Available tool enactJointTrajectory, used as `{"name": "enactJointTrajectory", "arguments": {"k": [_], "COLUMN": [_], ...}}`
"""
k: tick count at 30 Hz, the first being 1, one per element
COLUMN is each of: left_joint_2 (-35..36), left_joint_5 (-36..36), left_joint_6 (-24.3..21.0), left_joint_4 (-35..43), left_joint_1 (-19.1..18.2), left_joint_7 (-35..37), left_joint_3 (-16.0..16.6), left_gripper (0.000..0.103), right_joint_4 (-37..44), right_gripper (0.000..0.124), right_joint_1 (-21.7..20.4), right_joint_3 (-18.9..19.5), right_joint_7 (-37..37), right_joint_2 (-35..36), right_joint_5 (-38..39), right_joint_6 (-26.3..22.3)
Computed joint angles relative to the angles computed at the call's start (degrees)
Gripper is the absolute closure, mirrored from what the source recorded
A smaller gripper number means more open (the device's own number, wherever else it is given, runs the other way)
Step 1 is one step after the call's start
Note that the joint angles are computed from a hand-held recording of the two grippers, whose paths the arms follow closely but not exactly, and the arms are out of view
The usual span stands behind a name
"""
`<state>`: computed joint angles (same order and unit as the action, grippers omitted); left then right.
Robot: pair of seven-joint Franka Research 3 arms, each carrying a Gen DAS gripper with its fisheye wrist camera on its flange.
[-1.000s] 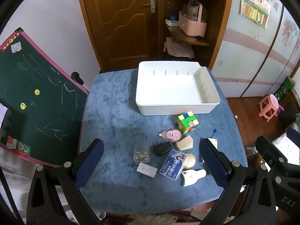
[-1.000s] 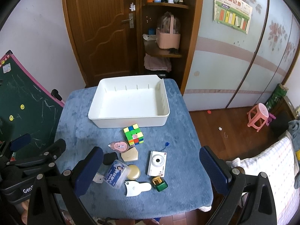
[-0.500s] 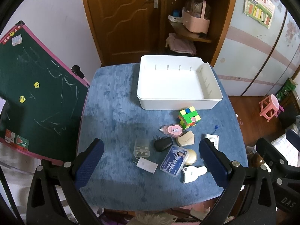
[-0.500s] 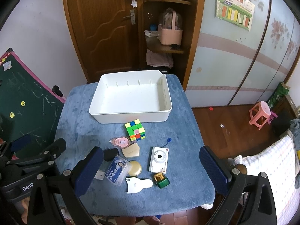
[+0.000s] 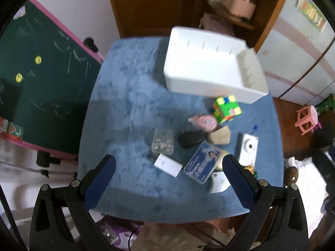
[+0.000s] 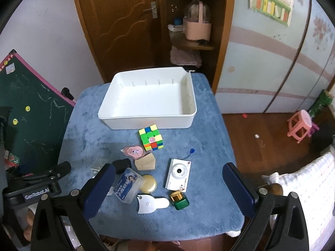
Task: Organize rigid objects
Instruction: 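Grasp the white charger with left gripper while right gripper grasps white plastic piece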
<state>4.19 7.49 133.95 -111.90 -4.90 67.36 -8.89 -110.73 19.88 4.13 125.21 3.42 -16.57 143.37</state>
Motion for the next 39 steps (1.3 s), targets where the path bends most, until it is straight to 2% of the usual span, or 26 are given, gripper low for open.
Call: {"name": "enactJointTrajectory", "arguments": {"k": [2, 6, 8, 16, 19, 22, 26, 29, 33, 36, 39], "left_joint_2": [1.6, 4.7, 6.1, 13.5, 15.9, 17.3, 18.7, 19.5, 20.0, 19.6, 19.3], "left_joint_5": [-1.4, -3.1, -3.3, -3.3, -5.7, -6.0, -5.8, -7.5, -11.5, -15.1, -15.3], "left_joint_6": [-1.6, -4.6, -5.4, -8.1, -9.1, -9.4, -10.6, -10.5, -9.1, -5.5, -4.8], "left_joint_4": [0.4, 1.3, 1.6, 5.7, 6.7, 7.3, 8.4, 8.4, 7.9, 6.2, 6.0], "left_joint_1": [0.3, 0.8, 0.9, 1.1, 1.8, 1.9, 1.8, 2.4, 4.0, 5.2, 4.6], "left_joint_7": [-0.2, -2.8, -4.8, -12.2, -14.5, -16.7, -20.4, -22.9, -24.0, -22.3, -23.7], "left_joint_3": [0.1, 0.3, 0.4, 0.5, 0.2, 0.2, 0.4, 0.2, -0.6, -1.7, -1.5], "left_gripper": [0.002, 0.002, 0.002, 0.003, 0.007, 0.007, 0.007, 0.009, 0.024, 0.048, 0.053], "right_joint_4": [-1.4, -4.4, -6.6, -11.4, -11.1, -10.3, -9.4, -9.2, -8.4, -7.8, -6.1], "right_gripper": [0.022, 0.022, 0.022, 0.022, 0.03, 0.032, 0.033, 0.041, 0.043, 0.048, 0.05], "right_joint_1": [-0.4, -1.1, -1.3, -2.6, -1.8, -0.8, -0.1, 0.3, -0.6, -1.1, -0.8], "right_joint_3": [-0.2, 0.1, 0.5, 3.4, 3.6, 3.5, 3.3, 3.3, 4.6, 5.5, 5.4], "right_joint_7": [-2.2, -13.1, -19.9, -49.3, -57.6, -63.6, -68.8, -72.1, -77.1, -80.3, -81.7], "right_joint_2": [0.5, 2.0, 2.8, 6.9, 9.6, 12.0, 14.4, 15.3, 16.5, 16.8, 17.7], "right_joint_5": [0.4, 6.6, 10.2, 27.2, 27.2, 26.1, 26.2, 26.1, 28.7, 31.0, 32.4], "right_joint_6": [2.4, 7.5, 10.9, 18.6, 18.6, 17.7, 17.3, 17.4, 16.7, 15.9, 12.8]}}
